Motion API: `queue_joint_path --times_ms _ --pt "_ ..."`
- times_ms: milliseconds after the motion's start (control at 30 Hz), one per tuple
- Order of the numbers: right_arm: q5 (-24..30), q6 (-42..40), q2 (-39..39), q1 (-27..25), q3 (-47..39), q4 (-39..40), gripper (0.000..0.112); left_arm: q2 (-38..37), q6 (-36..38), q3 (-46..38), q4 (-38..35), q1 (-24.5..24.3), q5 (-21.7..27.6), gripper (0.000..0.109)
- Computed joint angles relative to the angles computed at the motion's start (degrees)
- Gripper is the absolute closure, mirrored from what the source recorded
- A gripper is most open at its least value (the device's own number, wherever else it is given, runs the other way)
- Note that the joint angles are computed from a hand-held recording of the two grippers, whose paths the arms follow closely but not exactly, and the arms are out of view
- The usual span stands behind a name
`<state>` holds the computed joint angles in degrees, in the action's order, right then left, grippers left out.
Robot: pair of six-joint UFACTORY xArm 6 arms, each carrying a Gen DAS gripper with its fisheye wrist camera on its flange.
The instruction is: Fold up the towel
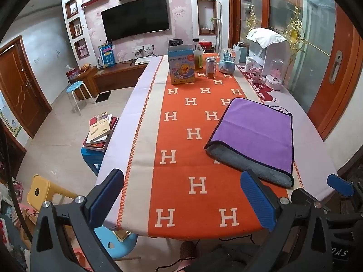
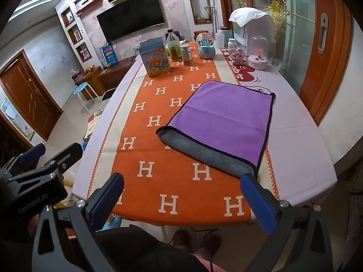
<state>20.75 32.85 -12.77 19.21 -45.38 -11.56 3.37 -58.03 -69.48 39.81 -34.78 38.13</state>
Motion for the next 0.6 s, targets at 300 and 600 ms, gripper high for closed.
queue_joint_path --times_ms 300,600 --pt "-0.18 -0.47 0.36 -0.04 0.07 0.61 0.01 0.41 -0.05 -0.22 -0.24 -0.69 0.23 0.006" --pt "0.04 -0.2 0.16 0.26 0.2 0.56 0.01 -0.05 0.72 0.48 -1.15 -0.43 -0.1 0.006"
